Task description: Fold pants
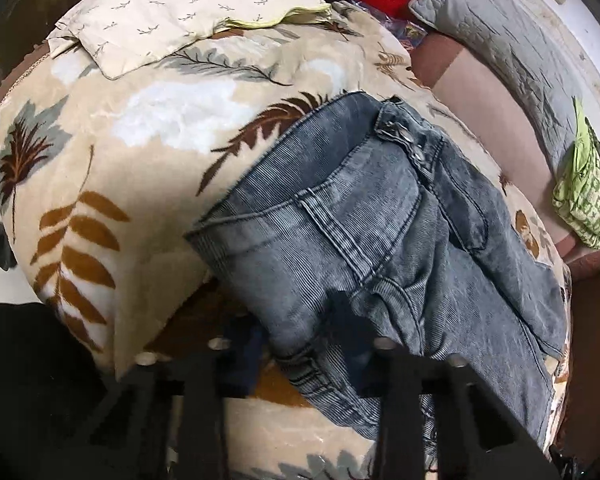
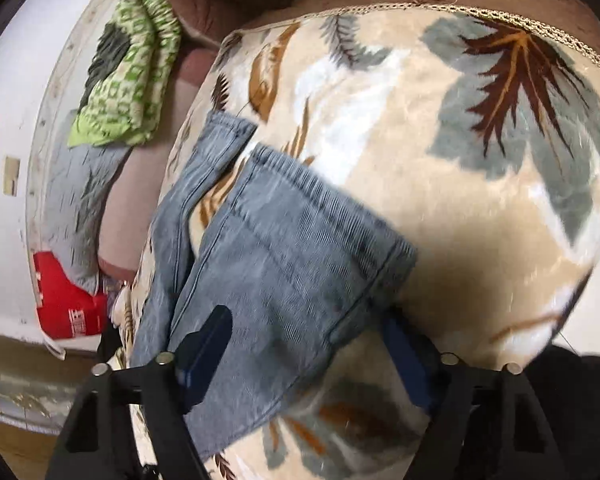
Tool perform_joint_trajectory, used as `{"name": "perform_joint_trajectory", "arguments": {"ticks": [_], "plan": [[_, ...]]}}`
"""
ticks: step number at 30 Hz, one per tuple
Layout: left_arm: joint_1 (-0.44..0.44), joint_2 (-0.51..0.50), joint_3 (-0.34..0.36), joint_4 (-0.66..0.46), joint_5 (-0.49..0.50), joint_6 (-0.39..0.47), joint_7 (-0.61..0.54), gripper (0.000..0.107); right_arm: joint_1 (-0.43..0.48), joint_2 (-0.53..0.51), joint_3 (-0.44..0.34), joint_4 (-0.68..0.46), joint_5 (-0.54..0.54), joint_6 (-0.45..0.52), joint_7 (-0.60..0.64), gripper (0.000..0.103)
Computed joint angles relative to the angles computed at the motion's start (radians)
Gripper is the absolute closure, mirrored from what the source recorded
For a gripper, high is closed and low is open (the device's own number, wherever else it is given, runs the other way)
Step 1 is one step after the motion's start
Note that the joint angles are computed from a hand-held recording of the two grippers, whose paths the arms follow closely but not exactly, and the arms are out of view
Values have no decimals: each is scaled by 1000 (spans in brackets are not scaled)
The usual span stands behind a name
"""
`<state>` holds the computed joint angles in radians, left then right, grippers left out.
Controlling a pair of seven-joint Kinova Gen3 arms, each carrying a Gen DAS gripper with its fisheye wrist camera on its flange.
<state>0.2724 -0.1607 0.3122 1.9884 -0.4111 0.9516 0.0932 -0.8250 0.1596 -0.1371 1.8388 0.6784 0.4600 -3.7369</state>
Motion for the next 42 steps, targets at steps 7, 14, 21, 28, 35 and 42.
{"name": "perform_joint_trajectory", "arguments": {"ticks": [7,14,21,28,35,42], "plan": [[272,23,-225,-42,-87,76,77,98,90,23,-74,-96,-103,149,214,91],[412,43,-153,-99,-232,268,238,98,-42,39,-36,-241,-27,433,423,91],[167,28,55,-23,-99,237,249,74,-7,46,-57,-277,-104,564,452,19],[-45,28,373,-124,-302,353,189,39,45,-45,-164,-201,60,393,330,19],[-156,170,342,-91,-168,101,-96,26,319,50,-305,-163,-212,183,464,23],[128,119,28,-180,-276,141,-180,25,175,55,-64,-324,-299,208,682,23]]}}
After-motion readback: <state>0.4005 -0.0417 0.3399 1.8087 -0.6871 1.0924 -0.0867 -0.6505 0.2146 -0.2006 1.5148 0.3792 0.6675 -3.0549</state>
